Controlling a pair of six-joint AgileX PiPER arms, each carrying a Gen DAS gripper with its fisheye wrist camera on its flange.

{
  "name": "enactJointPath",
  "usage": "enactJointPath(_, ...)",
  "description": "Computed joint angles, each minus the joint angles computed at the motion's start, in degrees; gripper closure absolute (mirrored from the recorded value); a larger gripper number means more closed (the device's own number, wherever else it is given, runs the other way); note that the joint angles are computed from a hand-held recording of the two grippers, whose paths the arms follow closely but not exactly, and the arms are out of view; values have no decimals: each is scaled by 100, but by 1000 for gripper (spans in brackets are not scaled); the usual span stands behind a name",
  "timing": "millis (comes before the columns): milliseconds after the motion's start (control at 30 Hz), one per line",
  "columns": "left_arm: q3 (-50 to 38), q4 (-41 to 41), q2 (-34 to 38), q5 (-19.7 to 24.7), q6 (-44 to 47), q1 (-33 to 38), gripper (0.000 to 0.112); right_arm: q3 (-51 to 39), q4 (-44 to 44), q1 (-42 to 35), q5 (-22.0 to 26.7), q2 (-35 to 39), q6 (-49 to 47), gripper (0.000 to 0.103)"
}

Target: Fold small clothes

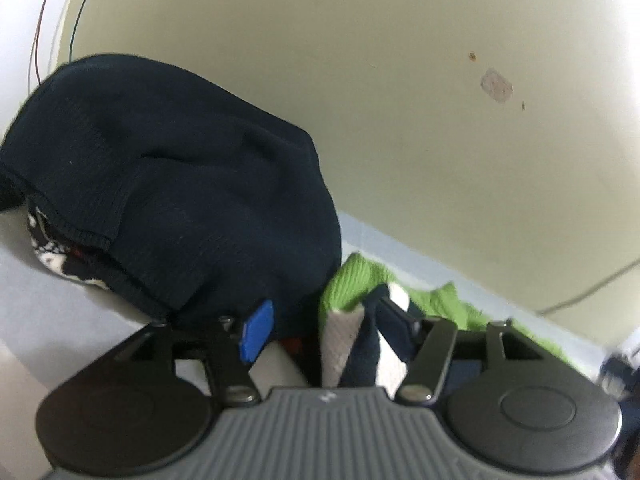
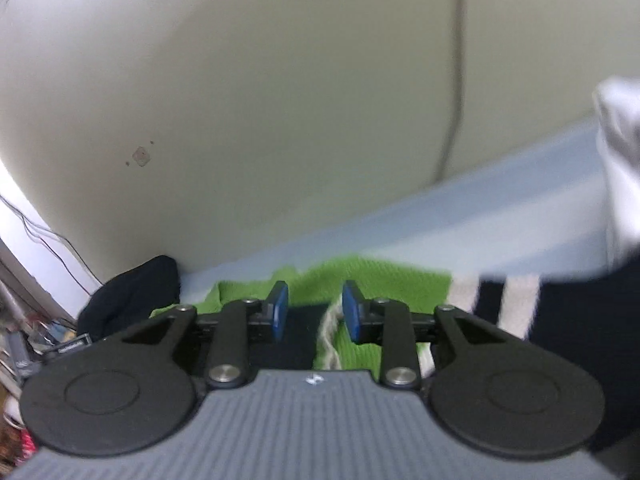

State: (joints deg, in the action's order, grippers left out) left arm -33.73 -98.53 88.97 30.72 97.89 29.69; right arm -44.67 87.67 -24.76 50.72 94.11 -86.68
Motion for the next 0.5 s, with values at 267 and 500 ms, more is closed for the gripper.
enactJointPath(267,-133,1572,-3,351,-680,65,52,-2600,-1355,2684,432,1248,2548,70)
enactJointPath(500,-273,1809,86,490,-611,101,52,-4897,-2733,3911,402,2831,4426,69)
